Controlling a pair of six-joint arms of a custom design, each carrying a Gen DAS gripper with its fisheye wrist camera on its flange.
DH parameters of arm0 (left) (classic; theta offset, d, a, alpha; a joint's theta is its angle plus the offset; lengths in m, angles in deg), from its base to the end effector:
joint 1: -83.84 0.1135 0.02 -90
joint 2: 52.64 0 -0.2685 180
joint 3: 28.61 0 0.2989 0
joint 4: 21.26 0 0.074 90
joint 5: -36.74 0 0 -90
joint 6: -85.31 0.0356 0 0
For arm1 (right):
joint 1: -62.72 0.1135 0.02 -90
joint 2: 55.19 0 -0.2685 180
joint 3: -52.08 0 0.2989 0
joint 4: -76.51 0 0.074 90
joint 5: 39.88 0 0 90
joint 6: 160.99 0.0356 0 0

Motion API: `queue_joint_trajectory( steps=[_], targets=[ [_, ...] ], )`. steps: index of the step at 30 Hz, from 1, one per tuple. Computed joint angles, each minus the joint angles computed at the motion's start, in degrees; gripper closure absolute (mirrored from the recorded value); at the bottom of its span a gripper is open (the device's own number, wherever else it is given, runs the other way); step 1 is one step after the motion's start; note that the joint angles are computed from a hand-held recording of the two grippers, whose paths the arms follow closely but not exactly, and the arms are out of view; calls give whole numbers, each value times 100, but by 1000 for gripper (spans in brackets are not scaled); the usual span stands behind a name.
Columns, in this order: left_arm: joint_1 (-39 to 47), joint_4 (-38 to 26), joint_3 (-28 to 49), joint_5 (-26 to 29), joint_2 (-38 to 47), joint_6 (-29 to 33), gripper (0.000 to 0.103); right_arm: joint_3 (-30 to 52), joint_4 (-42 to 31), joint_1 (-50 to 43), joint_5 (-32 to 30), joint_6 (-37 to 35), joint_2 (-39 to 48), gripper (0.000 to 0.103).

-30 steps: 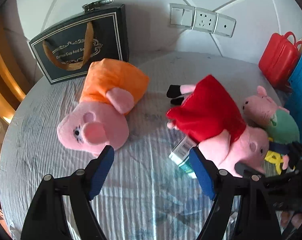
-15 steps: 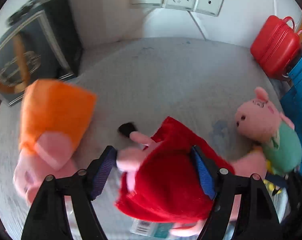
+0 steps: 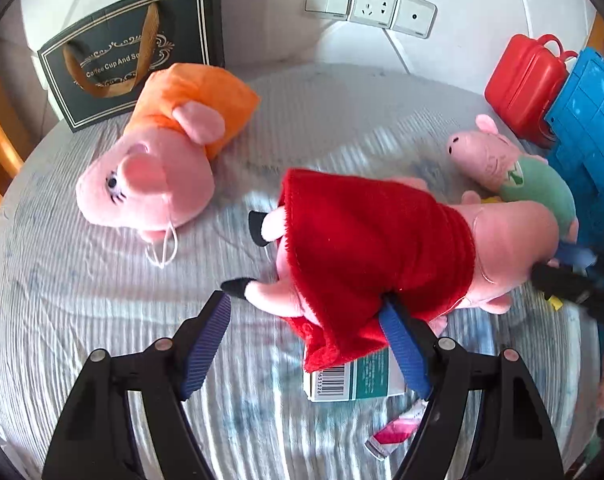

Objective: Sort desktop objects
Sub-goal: 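Grasp the red-dressed pig plush with both tools from either side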

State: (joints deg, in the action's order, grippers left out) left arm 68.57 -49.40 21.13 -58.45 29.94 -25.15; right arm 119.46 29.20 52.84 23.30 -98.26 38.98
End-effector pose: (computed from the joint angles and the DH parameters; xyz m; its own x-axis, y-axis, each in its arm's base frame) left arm 0.2802 -0.0732 0.1219 -0.8672 -0.1241 -0.4822 -0.0888 0.9915 -0.0955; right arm 0.3331 -0.0417 0.1448 -0.8565 -0.2659 -0.4423 -0.4063 0.8759 0.2602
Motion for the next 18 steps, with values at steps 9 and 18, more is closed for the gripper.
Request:
queue_joint_trajectory(
  steps=[9, 18],
  targets=[
    [-145, -156, -19, 8, -122, 116, 26, 159, 207, 813, 565, 658, 16, 53],
    [-392, -179, 373, -76, 263, 698, 1, -516, 7, 472, 510, -84, -487, 51]
  ],
)
